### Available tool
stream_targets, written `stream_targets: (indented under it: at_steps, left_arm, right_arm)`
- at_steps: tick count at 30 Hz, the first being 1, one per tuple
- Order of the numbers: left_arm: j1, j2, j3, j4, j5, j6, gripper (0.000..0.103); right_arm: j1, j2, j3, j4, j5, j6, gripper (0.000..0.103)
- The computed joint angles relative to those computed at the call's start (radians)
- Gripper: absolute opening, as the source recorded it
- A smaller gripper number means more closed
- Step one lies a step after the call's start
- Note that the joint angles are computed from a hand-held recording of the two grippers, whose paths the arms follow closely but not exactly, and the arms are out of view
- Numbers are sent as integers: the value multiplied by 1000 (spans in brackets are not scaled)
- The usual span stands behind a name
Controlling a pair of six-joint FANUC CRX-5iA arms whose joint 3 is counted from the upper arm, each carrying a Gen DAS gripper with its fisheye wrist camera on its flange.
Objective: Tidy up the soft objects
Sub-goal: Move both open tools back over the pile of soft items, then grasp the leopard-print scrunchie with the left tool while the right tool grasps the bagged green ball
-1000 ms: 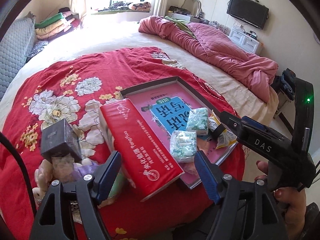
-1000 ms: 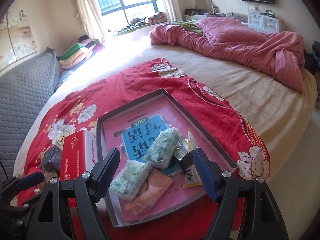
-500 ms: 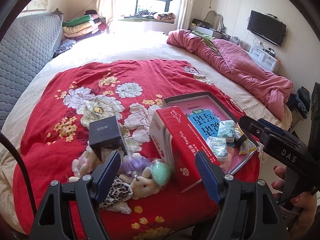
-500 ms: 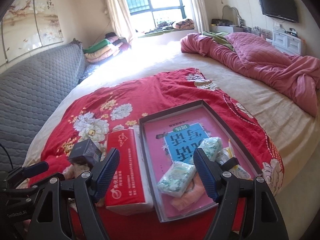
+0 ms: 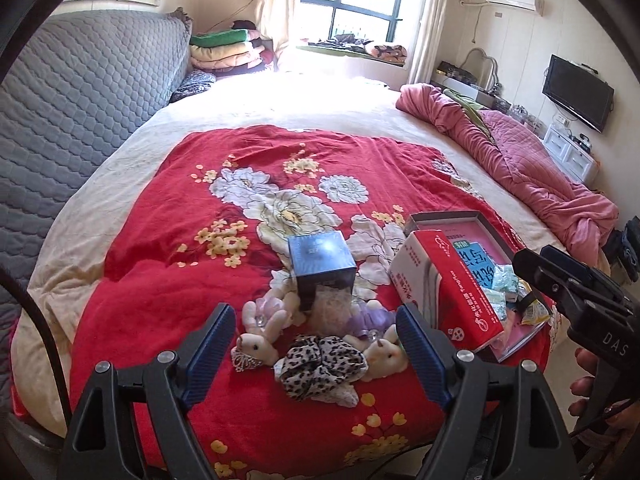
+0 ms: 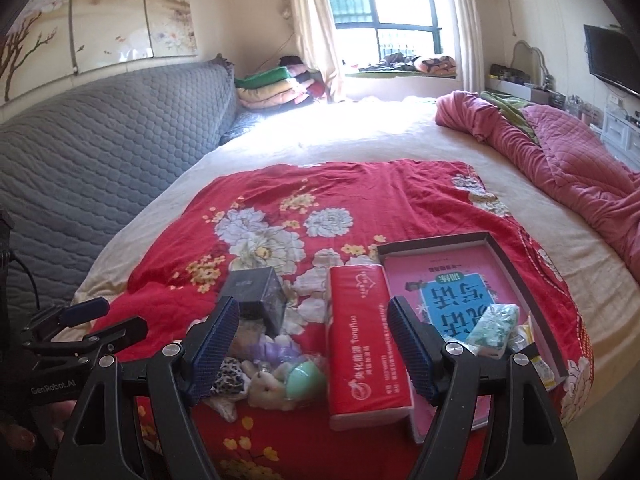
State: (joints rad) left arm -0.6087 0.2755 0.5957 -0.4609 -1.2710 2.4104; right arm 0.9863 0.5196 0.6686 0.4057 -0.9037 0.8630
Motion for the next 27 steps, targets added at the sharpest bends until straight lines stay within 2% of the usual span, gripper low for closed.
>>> stream_targets:
  at_steps: [6,14,27]
  left_arm:
    - [8,-57,-70,-17,12,31,82]
    - [47,-119,-162,4,44,65,82]
    - [55,-118,-200,37,46,55,82]
  right_arm:
    - [29,37,70,-7,-36,65,78]
    - [33,51,98,-10,-57,105,78]
    - [44,83,141,-51,-111,196,78]
